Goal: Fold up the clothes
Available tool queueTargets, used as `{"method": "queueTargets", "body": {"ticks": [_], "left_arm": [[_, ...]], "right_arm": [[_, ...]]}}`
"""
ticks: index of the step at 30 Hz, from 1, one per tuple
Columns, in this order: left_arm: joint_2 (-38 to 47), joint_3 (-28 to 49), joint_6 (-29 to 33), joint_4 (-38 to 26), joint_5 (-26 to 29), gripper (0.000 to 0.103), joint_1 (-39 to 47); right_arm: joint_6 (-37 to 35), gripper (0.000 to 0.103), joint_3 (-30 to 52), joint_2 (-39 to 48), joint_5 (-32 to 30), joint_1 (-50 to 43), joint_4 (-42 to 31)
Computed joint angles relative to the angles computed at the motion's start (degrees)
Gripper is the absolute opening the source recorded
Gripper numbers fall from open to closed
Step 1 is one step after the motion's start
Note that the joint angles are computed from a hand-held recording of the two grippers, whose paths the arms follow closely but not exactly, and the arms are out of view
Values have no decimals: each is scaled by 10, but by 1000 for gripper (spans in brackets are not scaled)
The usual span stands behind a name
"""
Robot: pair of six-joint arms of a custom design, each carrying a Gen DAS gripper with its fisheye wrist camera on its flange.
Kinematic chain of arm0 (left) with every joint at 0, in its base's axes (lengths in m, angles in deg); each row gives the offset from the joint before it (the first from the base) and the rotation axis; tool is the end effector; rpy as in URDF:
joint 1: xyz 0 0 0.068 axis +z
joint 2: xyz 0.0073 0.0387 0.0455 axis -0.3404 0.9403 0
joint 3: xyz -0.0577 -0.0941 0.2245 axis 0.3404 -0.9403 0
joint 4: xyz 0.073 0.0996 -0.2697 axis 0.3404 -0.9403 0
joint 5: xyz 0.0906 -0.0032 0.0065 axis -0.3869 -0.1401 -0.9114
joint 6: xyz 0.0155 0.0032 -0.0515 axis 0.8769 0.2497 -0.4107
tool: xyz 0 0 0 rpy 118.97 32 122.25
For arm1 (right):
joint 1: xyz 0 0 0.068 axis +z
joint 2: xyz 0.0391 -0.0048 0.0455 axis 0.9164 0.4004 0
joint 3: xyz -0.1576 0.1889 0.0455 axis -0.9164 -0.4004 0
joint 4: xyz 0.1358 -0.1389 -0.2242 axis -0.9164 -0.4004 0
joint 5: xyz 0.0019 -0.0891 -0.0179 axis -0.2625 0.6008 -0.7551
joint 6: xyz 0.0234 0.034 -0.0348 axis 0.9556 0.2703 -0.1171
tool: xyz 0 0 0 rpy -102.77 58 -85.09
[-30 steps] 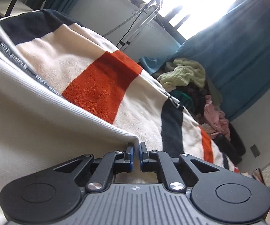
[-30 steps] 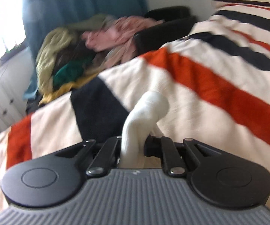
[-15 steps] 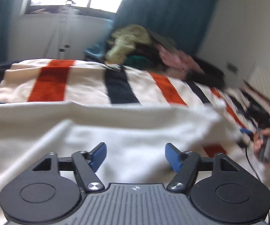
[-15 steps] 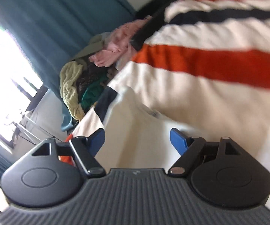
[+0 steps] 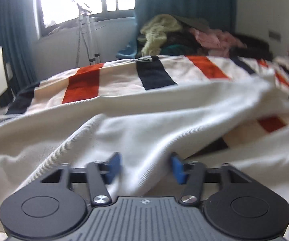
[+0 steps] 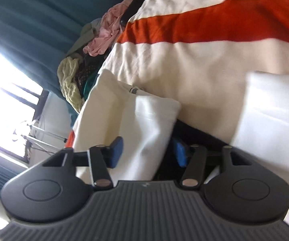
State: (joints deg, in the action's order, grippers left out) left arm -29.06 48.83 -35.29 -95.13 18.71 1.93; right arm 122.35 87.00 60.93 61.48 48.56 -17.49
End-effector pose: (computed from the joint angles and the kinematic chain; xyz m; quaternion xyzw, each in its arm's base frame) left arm 0.1914 0.0621 0.2407 0.0717 0.8953 -0.0183 0.4393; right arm 0.2869 -0.0806 0.1627 0.4227 0.7588 0.2669 0.4176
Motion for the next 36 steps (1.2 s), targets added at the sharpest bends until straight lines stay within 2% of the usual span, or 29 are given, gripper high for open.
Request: {"method": "queueTargets", "body": {"ticks": [3, 4, 6, 7, 8, 12, 15, 17, 20, 22, 24, 26, 27, 28, 29, 30, 33, 36], "left_arm": [[38, 25, -24, 16, 60, 17, 34], [54, 37, -38, 19, 79, 15, 47], [90, 66, -73, 22, 114, 10, 71], [107, 81, -91, 24, 131, 8, 82], [126, 94, -110, 24, 147, 7, 91], [188, 143, -150, 9, 209, 5, 126], [194, 156, -152, -5, 247, 4, 152], [185, 161, -133, -25, 260, 4, 165], [166, 164, -100, -68, 267, 4, 174], [143, 159, -86, -94, 265, 4, 176], [115, 152, -65, -121, 258, 4, 177], [73, 135, -50, -144, 245, 4, 177], [55, 126, -47, -155, 239, 4, 178], [38, 117, -46, -167, 233, 4, 179], [25, 109, -50, -175, 227, 4, 179], [14, 101, -57, -180, 222, 4, 179], [-4, 81, -64, -180, 201, 4, 171], [-10, 69, -68, -171, 188, 4, 159]], "right_arm": [[5, 44, 14, 43, 32, 15, 34], [11, 44, 17, 50, 42, 20, 45], [9, 30, 31, 61, 70, 30, 41], [8, 15, 35, 62, 78, 32, 38], [11, 9, 36, 60, 80, 32, 42], [34, 5, 17, -2, 70, 14, 73], [-24, 5, 14, -49, 88, 5, 75], [-56, 5, 9, -54, 101, 0, 46], [-84, 6, 13, -31, 99, -14, -46], [-84, 9, 10, -40, 85, -27, -77], [-85, 24, 9, -63, 78, -38, -103], [-105, 49, 6, -109, 131, -24, -128], [-112, 57, -1, -138, 167, -11, -136], [-116, 74, -12, -171, 209, 5, -141], [-120, 84, -19, -196, 246, 22, -146], [-130, 84, -11, -196, 261, 37, -149], [-178, 84, 60, -131, 243, 77, -160], [-219, 82, 225, 34, 216, 137, -243]]}}
